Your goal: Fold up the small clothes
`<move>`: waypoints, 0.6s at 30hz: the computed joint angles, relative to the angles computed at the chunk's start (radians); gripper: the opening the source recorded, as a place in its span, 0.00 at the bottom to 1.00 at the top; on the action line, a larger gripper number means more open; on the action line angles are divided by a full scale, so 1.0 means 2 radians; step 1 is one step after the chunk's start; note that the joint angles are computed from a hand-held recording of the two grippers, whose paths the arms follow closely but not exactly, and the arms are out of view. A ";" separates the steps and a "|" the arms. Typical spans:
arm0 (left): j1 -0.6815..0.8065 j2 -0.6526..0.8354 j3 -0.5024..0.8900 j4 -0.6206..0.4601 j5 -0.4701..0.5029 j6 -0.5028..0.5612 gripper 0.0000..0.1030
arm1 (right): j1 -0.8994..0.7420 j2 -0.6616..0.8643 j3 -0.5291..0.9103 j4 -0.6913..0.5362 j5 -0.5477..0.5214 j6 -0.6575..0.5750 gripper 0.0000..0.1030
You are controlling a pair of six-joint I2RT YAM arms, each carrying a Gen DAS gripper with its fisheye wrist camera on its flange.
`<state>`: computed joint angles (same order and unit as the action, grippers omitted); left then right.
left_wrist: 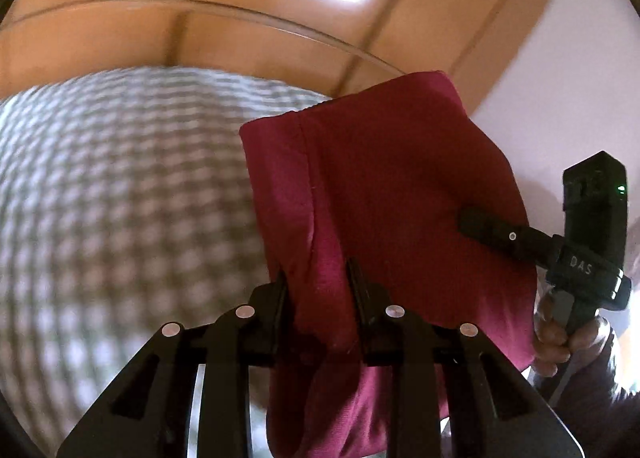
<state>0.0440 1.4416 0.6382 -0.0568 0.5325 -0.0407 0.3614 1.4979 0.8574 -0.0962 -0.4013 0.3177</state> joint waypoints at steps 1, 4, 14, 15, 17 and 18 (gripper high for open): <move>-0.044 0.034 0.033 0.008 -0.026 -0.017 0.25 | -0.023 0.002 -0.004 0.002 -0.002 -0.006 0.45; -0.121 0.115 0.113 0.000 -0.083 -0.031 0.25 | -0.075 0.029 -0.005 0.006 0.009 -0.017 0.45; -0.205 0.192 0.167 0.021 -0.235 -0.026 0.41 | -0.128 -0.013 -0.092 0.044 0.064 0.007 0.71; -0.205 0.180 0.153 0.038 -0.243 -0.027 0.41 | -0.125 -0.044 -0.100 0.034 0.071 0.003 0.65; -0.201 0.156 0.131 0.052 -0.243 -0.031 0.41 | -0.105 -0.088 -0.106 0.015 0.087 -0.002 0.60; -0.201 0.153 0.124 0.060 -0.246 -0.033 0.41 | -0.080 -0.110 -0.109 0.006 0.109 -0.004 0.56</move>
<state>-0.3583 1.7473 0.8866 0.0636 0.0398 -0.1065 0.2020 1.2782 0.6389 -0.0832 -0.1837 0.3094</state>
